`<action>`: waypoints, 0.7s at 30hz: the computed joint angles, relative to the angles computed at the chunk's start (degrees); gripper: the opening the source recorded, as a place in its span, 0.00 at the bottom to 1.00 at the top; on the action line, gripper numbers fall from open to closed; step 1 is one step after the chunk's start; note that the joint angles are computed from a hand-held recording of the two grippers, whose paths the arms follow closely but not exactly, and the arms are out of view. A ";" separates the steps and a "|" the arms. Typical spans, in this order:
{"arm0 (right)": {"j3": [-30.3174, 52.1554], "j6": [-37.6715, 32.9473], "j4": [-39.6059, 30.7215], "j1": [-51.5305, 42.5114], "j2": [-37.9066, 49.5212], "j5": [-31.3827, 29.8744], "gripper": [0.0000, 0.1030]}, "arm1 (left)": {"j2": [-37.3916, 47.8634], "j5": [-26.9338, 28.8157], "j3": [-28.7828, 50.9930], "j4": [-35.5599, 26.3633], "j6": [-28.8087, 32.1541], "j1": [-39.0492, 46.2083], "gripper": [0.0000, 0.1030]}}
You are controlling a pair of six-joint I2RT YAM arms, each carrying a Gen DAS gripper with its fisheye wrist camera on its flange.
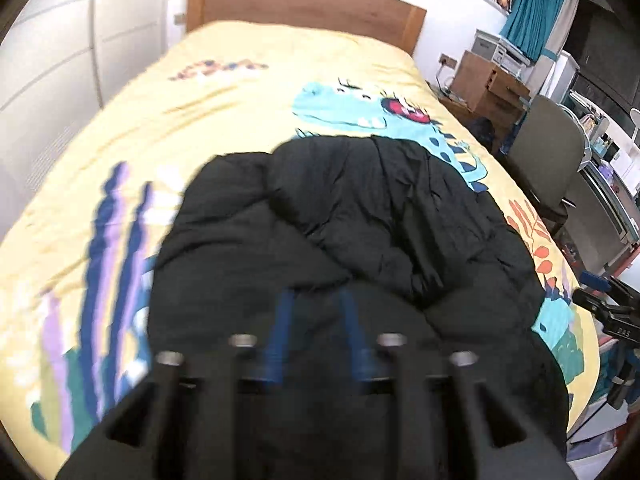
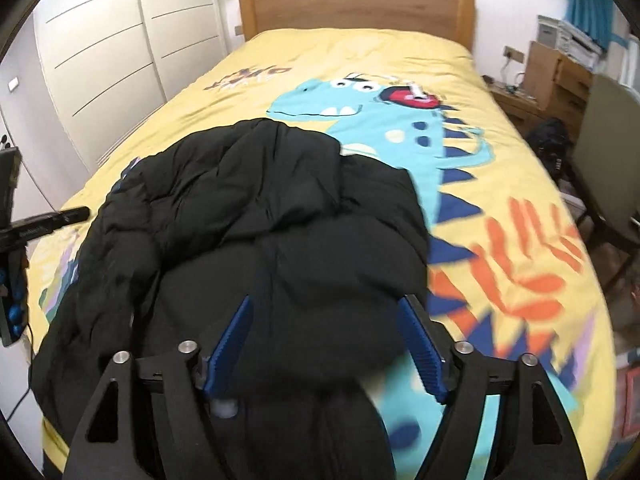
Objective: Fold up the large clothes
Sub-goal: 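Raise both open grippers away from the folded coat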
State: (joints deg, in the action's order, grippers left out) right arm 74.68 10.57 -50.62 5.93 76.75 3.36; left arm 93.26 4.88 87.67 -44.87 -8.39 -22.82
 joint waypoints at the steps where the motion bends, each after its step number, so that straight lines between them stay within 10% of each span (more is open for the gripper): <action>1: -1.68 0.48 -1.45 0.15 -3.11 0.62 0.74 | -4.13 -0.63 -3.39 0.09 0.30 0.56 0.48; 21: -19.90 11.15 -26.95 -4.92 -44.91 1.18 0.93 | -42.46 -0.20 -24.24 -11.98 12.62 13.51 0.49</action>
State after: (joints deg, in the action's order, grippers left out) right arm 54.77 21.73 -77.58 1.01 31.83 4.54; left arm 50.81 4.68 63.42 -56.85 4.23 -9.30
